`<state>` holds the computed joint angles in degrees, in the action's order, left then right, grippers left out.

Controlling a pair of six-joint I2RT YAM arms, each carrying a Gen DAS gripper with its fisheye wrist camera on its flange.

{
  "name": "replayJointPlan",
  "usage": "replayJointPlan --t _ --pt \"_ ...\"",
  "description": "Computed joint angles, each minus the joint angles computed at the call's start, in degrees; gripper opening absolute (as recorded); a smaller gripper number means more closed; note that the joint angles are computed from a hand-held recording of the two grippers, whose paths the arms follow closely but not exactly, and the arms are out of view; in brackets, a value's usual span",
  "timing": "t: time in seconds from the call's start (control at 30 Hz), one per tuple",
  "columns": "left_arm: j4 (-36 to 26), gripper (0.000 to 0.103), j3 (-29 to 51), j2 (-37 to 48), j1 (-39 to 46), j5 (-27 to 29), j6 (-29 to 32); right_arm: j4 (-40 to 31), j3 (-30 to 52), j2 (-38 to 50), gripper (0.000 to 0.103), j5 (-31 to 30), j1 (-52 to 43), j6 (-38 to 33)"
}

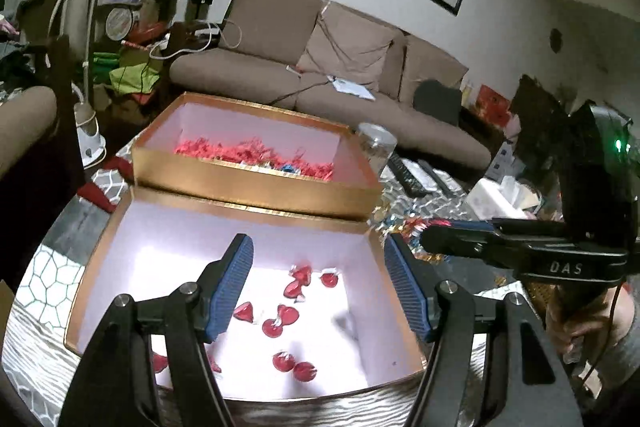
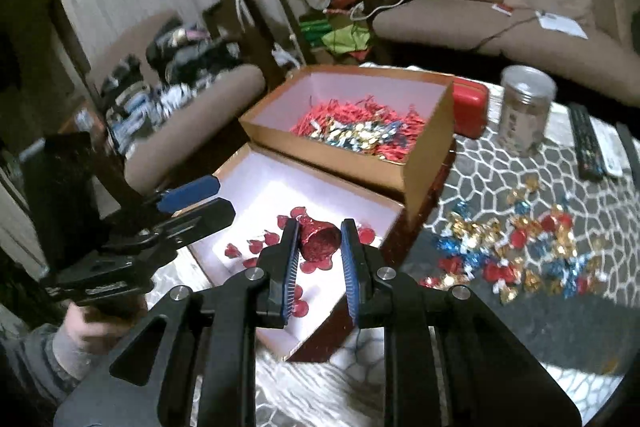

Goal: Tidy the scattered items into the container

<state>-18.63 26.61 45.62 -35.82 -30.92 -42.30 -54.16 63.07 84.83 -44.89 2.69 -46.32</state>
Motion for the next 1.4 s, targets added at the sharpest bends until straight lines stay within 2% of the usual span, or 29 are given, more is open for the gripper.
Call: replayJointPlan --t 0.1,0.17,0.3,0.33,0.4,0.53,0.63,0.73,0.87,1.07,1.23,1.3,1.4 --pt "1.0 0.068 -0.3 1.3 3.0 2.8 -0.1 5.1 -2.3 -1.1 0.020 3.5 3.6 2.8" --pt "0.0 0.068 -1.7 -1.6 5.6 4.3 -0.5 9.3 -4.4 -2.1 0.020 6.5 6.1 4.0" --pt "-1.0 0.068 -2.6 -2.7 13.3 12.9 0.0 15.4 -8.3 -3.2 0.020 11.8 11.1 5.6" --pt "-0.9 0.068 -2.5 -1.9 14.0 13.9 0.4 16.8 -9.2 -3.3 0.023 13.1 12.2 6.1" --pt "-0.9 0.068 -2.0 0.2 13.8 14.1 0.9 17.5 -9.9 -3.1 0.031 12.7 12.2 6.5" --pt "1.0 0.068 -1.2 4.5 13.1 14.8 1.3 15.4 -8.8 -2.6 0.036 8.6 7.6 5.3" --pt "0.5 0.068 -0.3 7.3 11.6 13.0 0.9 14.8 -7.4 -2.2 0.036 7.1 2.0 4.4" --pt "0.0 0.068 0.5 9.1 9.9 11.9 1.1 18.0 -7.8 -1.2 0.037 7.7 -3.6 1.4" --pt "0.0 0.069 1.6 11.8 10.1 12.7 1.7 19.0 -6.5 6.5 0.024 9.7 -6.6 -3.9" --pt "0.7 0.069 2.2 14.6 11.2 14.5 1.8 23.8 -7.4 12.2 0.021 11.0 -4.4 -6.3" --pt "0.7 0.069 2.2 14.6 12.0 16.0 1.5 27.0 -7.6 14.7 0.021 14.9 -0.1 -8.6" --pt "0.5 0.069 2.3 14.6 11.7 15.7 1.7 28.4 -8.0 15.8 0.021 18.4 1.8 -9.6" --pt "-0.1 0.069 2.6 14.6 10.8 15.1 1.8 28.2 -7.9 16.4 0.021 19.3 2.0 -11.2"
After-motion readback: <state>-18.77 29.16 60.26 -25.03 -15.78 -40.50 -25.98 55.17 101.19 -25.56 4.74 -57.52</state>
